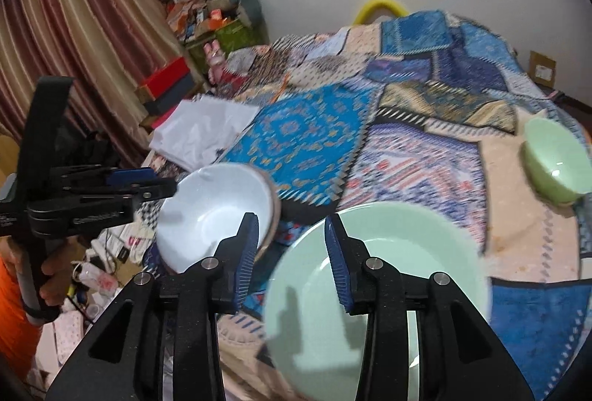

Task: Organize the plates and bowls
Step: 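Lower the white bowl into the pink bowl and open both grippers, then move both grippers to the mint green bowl rim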

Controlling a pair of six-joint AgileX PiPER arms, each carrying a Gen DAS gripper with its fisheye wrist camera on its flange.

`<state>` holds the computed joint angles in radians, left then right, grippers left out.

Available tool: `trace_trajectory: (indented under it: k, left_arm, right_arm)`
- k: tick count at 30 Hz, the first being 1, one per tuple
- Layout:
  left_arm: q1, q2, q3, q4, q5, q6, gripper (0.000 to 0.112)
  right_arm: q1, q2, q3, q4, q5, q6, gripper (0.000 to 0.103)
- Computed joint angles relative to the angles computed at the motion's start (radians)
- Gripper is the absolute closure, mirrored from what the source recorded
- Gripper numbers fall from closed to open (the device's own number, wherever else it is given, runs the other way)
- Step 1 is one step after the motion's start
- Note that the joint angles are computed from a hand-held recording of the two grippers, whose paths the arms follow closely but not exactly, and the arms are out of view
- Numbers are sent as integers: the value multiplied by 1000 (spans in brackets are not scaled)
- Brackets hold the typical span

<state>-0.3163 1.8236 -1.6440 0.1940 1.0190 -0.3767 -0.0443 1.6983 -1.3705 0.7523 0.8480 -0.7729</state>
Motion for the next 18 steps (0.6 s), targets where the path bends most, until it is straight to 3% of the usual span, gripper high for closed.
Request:
trace_trajectory:
  k: [4, 11, 15, 18]
  left_arm:
    - [-53, -3, -72, 20, 17, -22, 61]
    - [-151, 66, -270, 31, 56, -31, 45]
    - [-205, 146, -426, 47, 87, -25, 42]
    - [-228, 244, -604, 24, 151, -1, 42]
  right_arm:
    - [-72, -25, -5, 11, -1, -26, 59]
    - [-222, -18, -71, 13, 12, -41, 51]
    - [-290, 10, -122, 3, 18, -36, 47]
    - [-329, 44, -175, -18, 19, -19, 47]
